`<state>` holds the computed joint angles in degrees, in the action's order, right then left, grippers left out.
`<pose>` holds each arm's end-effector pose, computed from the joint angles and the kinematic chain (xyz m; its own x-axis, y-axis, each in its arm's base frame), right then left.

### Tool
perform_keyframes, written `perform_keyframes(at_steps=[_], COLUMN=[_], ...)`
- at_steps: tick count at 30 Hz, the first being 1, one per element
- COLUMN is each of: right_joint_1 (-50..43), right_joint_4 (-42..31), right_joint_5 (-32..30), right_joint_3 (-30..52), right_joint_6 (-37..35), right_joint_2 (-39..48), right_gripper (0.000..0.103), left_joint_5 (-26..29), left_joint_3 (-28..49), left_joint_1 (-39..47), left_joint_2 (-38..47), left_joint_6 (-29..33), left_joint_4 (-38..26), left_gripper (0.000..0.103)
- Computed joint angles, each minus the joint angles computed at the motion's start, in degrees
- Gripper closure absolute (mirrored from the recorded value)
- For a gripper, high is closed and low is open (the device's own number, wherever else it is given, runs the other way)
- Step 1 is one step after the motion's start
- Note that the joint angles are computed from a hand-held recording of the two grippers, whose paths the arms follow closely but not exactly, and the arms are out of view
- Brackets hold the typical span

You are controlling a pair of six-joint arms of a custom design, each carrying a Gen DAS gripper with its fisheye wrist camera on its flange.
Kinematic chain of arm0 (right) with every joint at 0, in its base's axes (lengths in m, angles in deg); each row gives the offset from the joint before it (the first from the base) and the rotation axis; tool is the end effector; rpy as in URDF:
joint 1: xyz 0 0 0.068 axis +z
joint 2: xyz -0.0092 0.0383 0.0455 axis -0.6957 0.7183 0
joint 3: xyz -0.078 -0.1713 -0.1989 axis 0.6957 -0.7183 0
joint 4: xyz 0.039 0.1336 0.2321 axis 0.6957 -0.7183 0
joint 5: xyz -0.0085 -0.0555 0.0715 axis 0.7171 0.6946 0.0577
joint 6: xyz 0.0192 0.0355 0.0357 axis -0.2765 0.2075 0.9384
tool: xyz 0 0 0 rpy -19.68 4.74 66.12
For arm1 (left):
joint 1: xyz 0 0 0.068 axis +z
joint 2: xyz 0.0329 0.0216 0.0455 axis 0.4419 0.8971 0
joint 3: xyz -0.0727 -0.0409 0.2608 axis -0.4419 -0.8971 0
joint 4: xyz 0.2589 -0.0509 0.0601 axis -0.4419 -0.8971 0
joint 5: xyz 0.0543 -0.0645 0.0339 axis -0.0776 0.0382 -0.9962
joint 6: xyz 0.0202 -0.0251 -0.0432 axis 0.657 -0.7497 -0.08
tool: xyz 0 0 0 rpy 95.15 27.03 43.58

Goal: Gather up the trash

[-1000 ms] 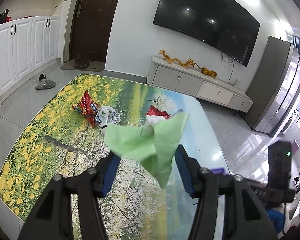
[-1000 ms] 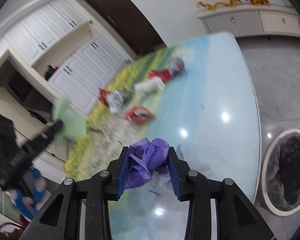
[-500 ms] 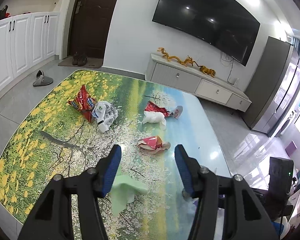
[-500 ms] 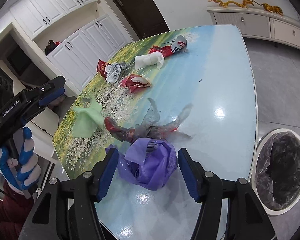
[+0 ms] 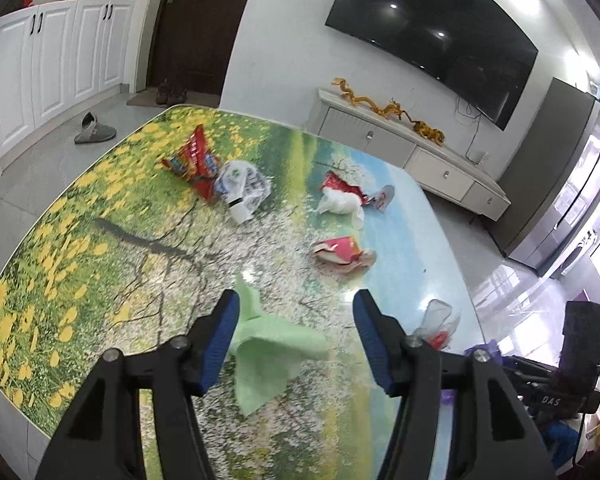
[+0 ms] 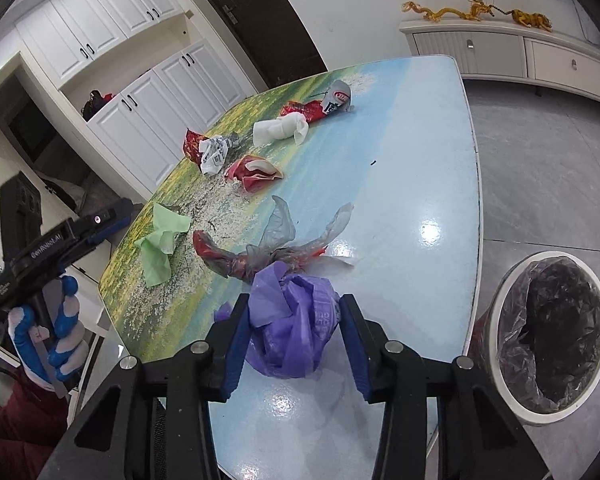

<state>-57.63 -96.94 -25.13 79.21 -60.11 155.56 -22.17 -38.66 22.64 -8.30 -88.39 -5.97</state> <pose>0.3643 -0.0618 0.2067 -0.7951 -0.2421 -0.5561 -0.5352 0.7114 0.4555 0.2676 -0.0170 0.2155 -0.6302 -0.3619 -0.6870 -0.2030 0.9308 -0.3041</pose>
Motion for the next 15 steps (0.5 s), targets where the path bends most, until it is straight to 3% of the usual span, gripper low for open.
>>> perform_keyframes(at_steps=[15], right_joint_1=[-1.9], right_joint_4=[0.22], right_joint_5=[-2.27], right_joint_3=[-0.15], right_joint_6=[1.07], right_joint_2=[1.3], right_gripper=[0.066], left_joint_5=[-0.85], left_joint_3=[-1.05], left_joint_1=[-0.68], left_joint_2=[8.07], left_joint_6=[2.36], left_joint_4=[3.52], left_gripper=[0.035])
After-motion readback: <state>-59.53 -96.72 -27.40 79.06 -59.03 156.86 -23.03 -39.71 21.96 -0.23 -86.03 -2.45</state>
